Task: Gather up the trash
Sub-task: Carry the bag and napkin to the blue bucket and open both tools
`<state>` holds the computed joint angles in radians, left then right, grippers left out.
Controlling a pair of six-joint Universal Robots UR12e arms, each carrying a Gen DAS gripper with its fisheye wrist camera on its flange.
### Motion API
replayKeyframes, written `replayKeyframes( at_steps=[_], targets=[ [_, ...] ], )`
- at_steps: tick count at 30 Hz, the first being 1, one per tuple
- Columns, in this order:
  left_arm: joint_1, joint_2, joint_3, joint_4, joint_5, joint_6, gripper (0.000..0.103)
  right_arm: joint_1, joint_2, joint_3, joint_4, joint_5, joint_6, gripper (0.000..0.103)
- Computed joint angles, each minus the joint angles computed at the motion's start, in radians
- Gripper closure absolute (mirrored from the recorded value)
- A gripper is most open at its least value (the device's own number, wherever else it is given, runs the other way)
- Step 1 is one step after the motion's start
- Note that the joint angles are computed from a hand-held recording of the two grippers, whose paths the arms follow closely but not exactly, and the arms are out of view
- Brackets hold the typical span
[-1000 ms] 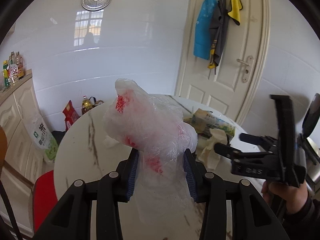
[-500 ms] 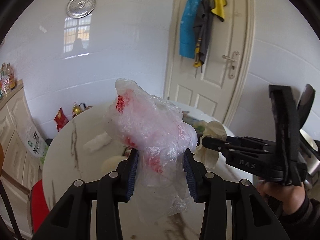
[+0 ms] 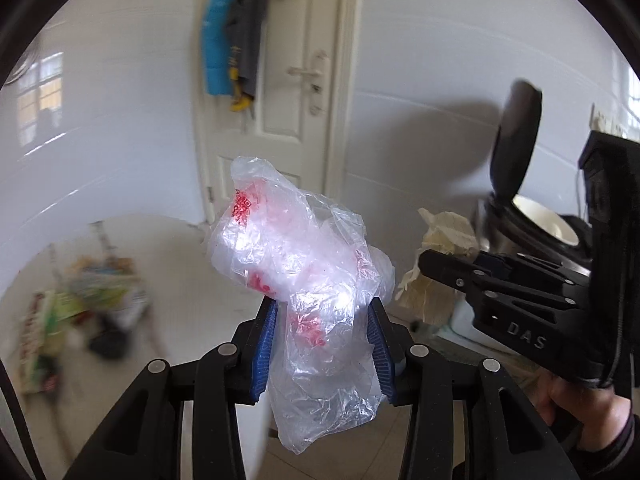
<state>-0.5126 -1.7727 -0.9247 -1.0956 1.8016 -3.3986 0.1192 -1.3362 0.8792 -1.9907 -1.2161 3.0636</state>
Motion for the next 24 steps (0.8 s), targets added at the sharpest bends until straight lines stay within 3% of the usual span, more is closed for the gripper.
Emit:
replayKeyframes(
  at_steps=[6, 8, 11, 15, 20, 24],
  targets=[
    [0.030, -0.196, 0.202, -0.130, -0.164, 0.037, 0.063, -0.071, 0.017, 0.021, 0.042, -0.059, 0.025, 0.073],
    [0.037, -0.271, 0.290, -0.198, -0.152, 0.059, 0.063, -0.085, 0.035, 0.021, 0.057, -0.068, 0.026, 0.073],
    [0.064, -0.378, 0.424, -0.292, -0.227, 0.054, 0.063, -0.100, 0.064, 0.024, 0.074, -0.073, 0.038, 0.073],
    [0.080, -0.498, 0.570, -0.380, -0.221, 0.079, 0.059, -0.117, 0.095, 0.044, 0.091, -0.071, 0.037, 0.073],
    [0.091, -0.630, 0.751, -0.494, -0.170, 0.096, 0.041, -0.132, 0.136, 0.062, 0.102, -0.049, 0.055, 0.073],
    [0.099, -0.658, 0.779, -0.492, -0.132, 0.088, 0.029, -0.141, 0.159, 0.070, 0.093, -0.019, 0.069, 0.071]
  ],
)
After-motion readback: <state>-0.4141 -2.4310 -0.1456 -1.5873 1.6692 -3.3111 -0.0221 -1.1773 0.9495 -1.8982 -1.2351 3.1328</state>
